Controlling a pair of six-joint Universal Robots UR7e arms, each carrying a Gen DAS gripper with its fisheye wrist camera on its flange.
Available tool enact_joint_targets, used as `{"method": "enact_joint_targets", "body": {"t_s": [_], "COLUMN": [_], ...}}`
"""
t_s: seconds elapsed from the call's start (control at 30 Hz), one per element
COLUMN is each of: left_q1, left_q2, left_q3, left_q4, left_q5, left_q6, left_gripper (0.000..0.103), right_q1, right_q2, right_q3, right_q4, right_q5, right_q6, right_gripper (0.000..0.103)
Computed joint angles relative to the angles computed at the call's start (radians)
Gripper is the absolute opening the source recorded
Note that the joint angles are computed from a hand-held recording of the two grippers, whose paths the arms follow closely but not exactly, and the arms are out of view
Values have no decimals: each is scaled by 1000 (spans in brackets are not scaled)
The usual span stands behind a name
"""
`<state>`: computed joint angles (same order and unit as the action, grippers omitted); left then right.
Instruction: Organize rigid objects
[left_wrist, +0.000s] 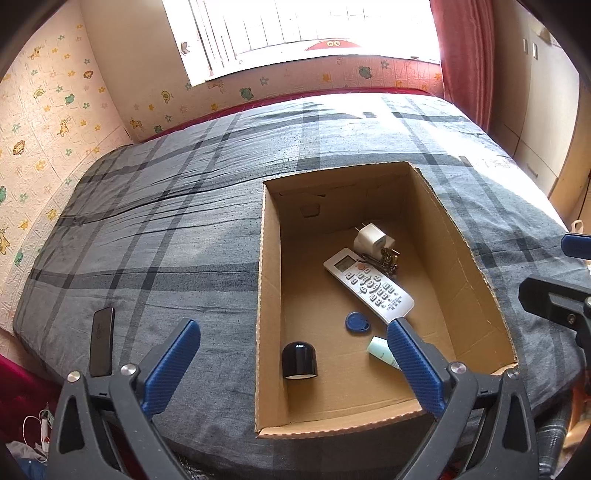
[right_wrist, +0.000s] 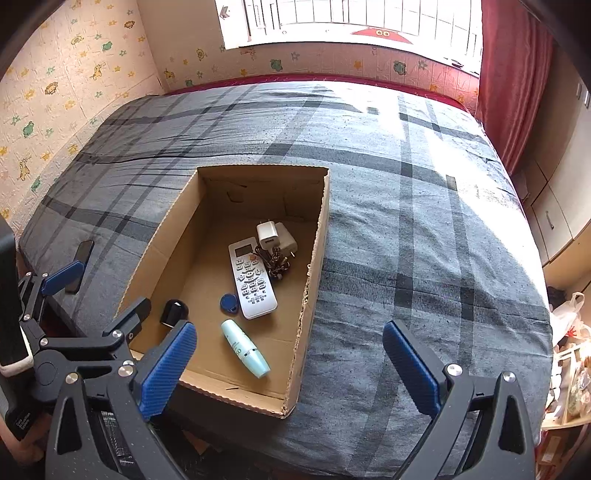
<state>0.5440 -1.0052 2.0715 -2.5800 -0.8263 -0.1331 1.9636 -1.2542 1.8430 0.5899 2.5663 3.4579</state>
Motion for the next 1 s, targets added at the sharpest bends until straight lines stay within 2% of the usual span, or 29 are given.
{"method": "enact_joint_targets", "body": {"t_s": [0.53,0.67,1.0], "left_q1": [-87,-85,-102], "left_q2": [-62,-65,-81], "left_q3": [79,78,101], "left_q4": [11,26,0], "left_q5": [-9,-41,-39], "left_q6": [-42,-38,-33], "left_gripper": [103,103,103], "right_q1": [61,73,85], "right_q2": [9,26,41], "right_q3": [29,36,50], "right_q4": [-46,-48,-39], "right_q5": [87,125,131], "right_q6": [13,22,51], "right_gripper": [103,103,103]}}
